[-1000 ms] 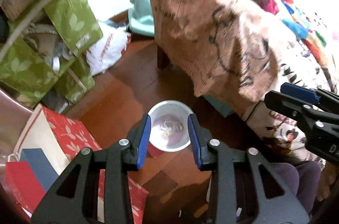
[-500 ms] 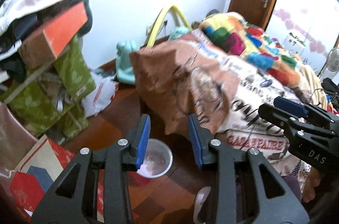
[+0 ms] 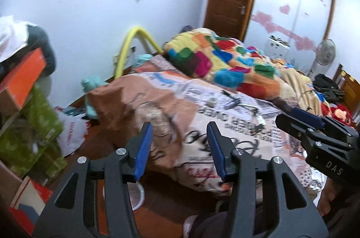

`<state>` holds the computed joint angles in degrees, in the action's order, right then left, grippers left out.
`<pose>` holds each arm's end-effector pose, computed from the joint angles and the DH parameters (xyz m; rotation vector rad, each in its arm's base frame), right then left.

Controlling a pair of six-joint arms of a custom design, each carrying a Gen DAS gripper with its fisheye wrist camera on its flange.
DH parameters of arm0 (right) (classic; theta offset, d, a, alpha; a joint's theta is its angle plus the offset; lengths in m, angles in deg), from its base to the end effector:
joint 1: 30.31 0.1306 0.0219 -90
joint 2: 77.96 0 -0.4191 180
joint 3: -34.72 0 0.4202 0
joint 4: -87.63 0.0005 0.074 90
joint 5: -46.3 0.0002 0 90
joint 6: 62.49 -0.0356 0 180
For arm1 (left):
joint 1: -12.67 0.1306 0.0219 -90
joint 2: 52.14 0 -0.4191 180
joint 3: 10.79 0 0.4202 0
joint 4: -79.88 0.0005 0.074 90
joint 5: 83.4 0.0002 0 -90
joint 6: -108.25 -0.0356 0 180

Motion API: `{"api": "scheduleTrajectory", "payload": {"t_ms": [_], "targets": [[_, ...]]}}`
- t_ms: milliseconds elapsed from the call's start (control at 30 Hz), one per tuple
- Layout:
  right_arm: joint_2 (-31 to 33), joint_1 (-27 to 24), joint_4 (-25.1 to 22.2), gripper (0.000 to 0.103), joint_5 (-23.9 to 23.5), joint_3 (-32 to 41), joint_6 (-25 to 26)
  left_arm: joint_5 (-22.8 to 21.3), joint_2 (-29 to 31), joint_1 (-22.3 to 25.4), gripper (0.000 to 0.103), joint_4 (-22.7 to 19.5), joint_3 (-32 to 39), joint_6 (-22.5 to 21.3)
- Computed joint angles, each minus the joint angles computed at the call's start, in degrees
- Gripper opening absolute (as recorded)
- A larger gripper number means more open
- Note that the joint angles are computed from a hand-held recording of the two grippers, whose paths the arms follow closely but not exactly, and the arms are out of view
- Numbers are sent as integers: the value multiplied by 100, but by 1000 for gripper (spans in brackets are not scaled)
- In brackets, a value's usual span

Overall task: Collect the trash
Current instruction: 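Move both open tools back over the bed, then grasp the black USB stick with the right tool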

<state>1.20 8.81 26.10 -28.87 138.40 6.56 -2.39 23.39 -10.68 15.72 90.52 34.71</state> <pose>0.3256 0.2524 0.6512 -0.2068 2.1984 0.3015 0.3518 -0.1464 0.6512 0.0495 2.2381 -0.2030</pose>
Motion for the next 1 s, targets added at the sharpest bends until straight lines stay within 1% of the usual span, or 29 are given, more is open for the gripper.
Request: {"api": "scheduleTrajectory", "payload": {"t_ms": [100,233,367,433,567,667,833,900,1000], "targets": [[-151,-357,-47,46,10,-157,67,22,344,-268,49,56,259,37],[-281,-850,-66,46,-109,-364,107,96,908,-563,49,124,662,45],[-304,-1436,-148,46,-638,-594,-14,186,1327,-736,49,177,955,6],[-279,-1667,-169,46,-779,-738,-41,221,1588,-809,49,173,1141,-33],[-185,-2094,-196,46,-1074,-1010,-72,341,1992,-860,49,152,1393,-101],[-37,-2357,-182,46,-1262,-1192,-188,446,2279,-858,49,145,1508,-131],[361,-2610,-127,46,-1492,-1306,-480,542,2693,-812,49,142,1595,-208],[563,-2698,-57,46,-1621,-1292,-620,502,2830,-788,49,144,1584,-271],[812,-2765,71,46,-1718,-1219,-823,563,2970,-707,49,157,1569,-268]]}}
